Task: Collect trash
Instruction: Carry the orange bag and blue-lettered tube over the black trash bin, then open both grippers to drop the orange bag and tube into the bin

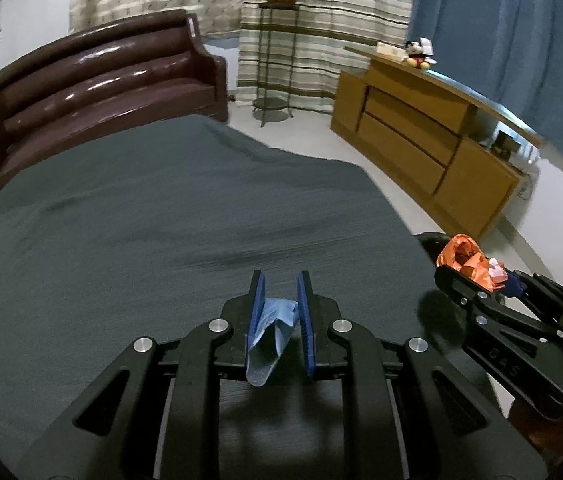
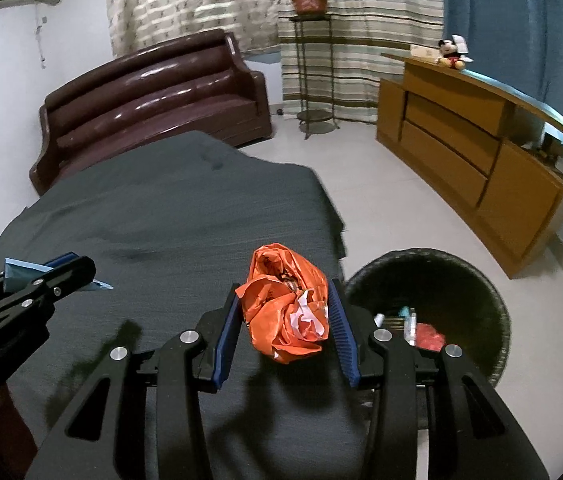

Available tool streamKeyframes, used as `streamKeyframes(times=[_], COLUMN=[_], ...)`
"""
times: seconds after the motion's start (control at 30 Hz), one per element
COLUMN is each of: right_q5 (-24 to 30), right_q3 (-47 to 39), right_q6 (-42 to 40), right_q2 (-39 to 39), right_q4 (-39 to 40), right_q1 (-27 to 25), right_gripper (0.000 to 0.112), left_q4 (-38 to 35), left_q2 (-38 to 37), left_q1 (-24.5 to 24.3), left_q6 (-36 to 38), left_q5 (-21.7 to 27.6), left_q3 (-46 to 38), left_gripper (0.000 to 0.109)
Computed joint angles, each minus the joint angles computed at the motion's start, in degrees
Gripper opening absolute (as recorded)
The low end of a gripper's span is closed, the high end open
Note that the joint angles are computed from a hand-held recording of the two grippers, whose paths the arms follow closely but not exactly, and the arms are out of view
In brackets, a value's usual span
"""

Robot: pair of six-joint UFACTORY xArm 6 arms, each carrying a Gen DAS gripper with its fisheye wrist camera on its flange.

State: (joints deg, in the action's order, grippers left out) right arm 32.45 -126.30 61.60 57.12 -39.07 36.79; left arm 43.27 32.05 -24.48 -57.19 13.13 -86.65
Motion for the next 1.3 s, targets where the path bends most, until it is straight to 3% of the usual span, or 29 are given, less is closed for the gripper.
streamKeyframes(times=[0.47, 0.97, 1.3], right_q5=[-0.37, 0.82, 0.72], right_q3=[18.69, 22.95, 24.05], right_q6=[15.2, 18.53, 18.87], right_q2=[-12.23, -14.37, -14.75], right_q4=[-12.5, -13.74, -13.31], right_q1=[-3.75, -6.07, -7.07], right_gripper=[0.043, 0.043, 0.043], left_q4=[-13.84, -24.09, -27.31], left_q2=[10.74, 21.72, 27.25], left_q1=[-6.42, -9.79, -10.9], left_q6=[16.35, 28.31, 32.13], left_q5=[1.96, 8.28, 12.48], left_q3=[-15.72, -32.57, -41.73], left_gripper=[0.016, 0.016, 0.016])
